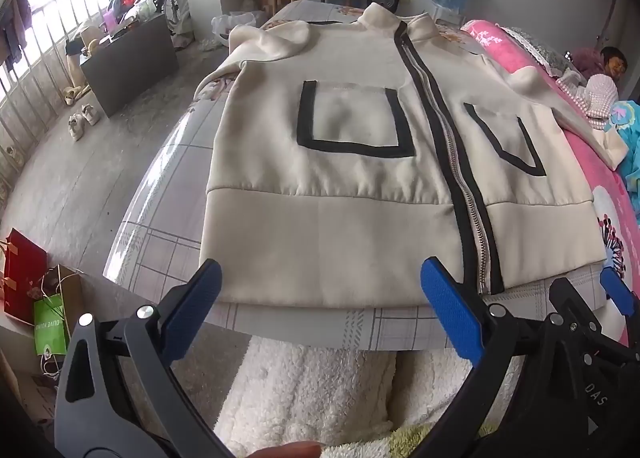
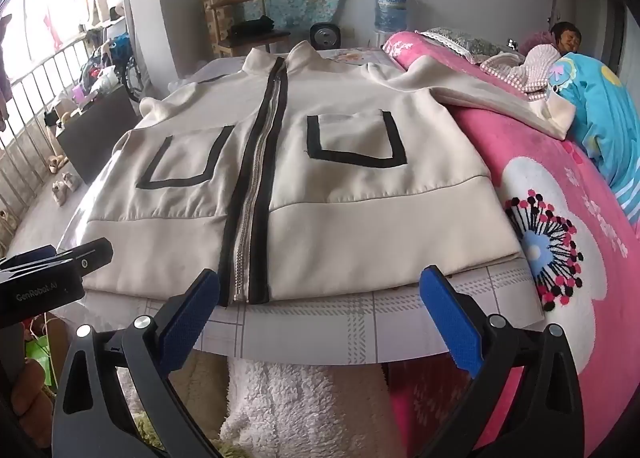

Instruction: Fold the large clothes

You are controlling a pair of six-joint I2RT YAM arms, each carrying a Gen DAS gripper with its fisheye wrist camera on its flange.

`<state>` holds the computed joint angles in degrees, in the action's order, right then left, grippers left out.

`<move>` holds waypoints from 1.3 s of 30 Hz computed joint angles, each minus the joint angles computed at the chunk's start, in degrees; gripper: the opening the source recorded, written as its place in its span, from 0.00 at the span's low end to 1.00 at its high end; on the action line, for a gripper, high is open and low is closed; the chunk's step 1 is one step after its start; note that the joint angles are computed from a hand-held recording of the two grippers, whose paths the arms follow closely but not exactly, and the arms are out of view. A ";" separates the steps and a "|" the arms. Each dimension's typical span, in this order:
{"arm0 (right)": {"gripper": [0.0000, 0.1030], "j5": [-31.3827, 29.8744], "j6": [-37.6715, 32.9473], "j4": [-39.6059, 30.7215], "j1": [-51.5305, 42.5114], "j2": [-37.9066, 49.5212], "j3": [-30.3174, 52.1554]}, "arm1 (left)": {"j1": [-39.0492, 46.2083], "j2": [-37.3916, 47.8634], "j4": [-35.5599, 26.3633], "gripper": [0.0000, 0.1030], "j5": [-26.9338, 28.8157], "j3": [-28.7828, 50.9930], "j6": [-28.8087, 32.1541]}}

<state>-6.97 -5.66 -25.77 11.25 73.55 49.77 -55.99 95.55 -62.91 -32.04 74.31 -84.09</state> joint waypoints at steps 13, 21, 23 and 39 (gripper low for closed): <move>0.95 -0.52 0.23 -0.16 0.13 0.20 -0.19 | 0.05 -0.17 0.30 0.93 0.28 -0.25 -0.11; 0.95 0.04 -0.14 -1.04 0.57 0.87 1.33 | 0.22 -0.32 0.35 0.93 0.29 -0.35 0.07; 0.95 0.05 -0.09 -1.08 0.56 0.92 1.41 | 0.24 -0.59 0.12 0.93 0.34 -0.51 -0.07; 0.95 0.30 -0.13 -1.06 0.59 1.04 1.37 | -0.01 -1.32 -0.93 0.93 0.12 -1.09 -1.13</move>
<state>-6.67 -5.80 -26.83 11.84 74.59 51.14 -56.01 94.23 -63.84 -31.92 73.23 -85.23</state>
